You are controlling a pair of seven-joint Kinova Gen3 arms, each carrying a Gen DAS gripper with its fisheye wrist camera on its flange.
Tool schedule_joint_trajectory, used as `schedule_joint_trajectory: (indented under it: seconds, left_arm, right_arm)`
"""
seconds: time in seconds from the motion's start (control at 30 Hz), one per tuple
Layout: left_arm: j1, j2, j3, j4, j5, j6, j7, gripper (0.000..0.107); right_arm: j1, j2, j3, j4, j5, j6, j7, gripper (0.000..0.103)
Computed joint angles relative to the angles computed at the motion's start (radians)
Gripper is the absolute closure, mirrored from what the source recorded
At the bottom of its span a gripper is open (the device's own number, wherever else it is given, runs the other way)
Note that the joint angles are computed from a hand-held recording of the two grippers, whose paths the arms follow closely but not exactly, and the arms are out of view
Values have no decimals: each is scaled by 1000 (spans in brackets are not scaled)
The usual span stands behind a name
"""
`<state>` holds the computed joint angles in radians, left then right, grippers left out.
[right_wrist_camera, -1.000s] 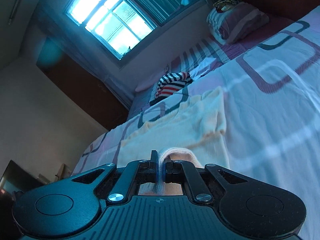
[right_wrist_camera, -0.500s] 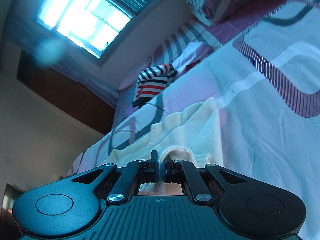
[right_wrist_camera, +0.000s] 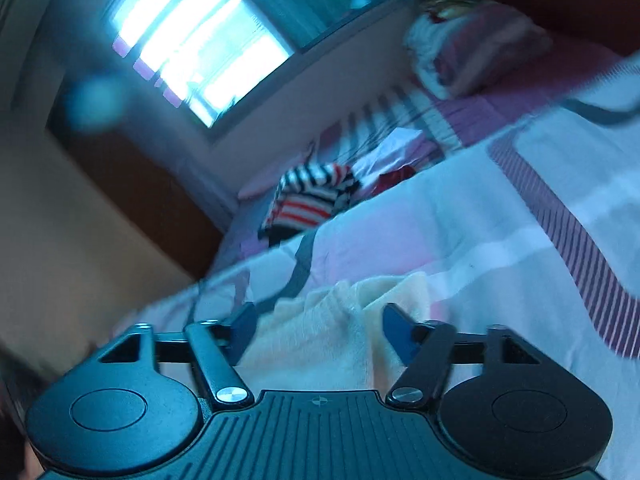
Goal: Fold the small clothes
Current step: 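Open both tools and release the folded hem on the sweater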
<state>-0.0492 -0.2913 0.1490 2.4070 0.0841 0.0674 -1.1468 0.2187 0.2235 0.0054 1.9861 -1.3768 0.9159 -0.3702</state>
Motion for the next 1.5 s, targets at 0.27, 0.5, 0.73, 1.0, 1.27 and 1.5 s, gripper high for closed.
schedule_joint_trajectory:
  seconds: [0.27,0.5,0.73,1.0,1.27,1.5]
  left_arm:
    - [-102,94,142,-111,-204,159,15,89]
    - [-413,-44,424,11,-238,-53,153,106]
    - [-689,52,748,-104,-402,83,275,102]
    - [-715,49,727,-65,-259,24,170,82]
    - [-868,-81,888,-118,-339,140,326,73]
    - [-658,-63,911,-154,-290,127,255,56]
  right_arm:
    - [-214,-7,53,-16,149,-175,-4,101]
    - [-58,-55,-101,88,-91,-251,255,103]
    - [-139,-7,-33,58,-55,-282,197,103]
    - [-55,-11,-92,23,40,-235,113,63]
    - [-234,-52,-62,45,175,-509,-12,97]
    - [-233,-131,-204,93,1,-496,226,61]
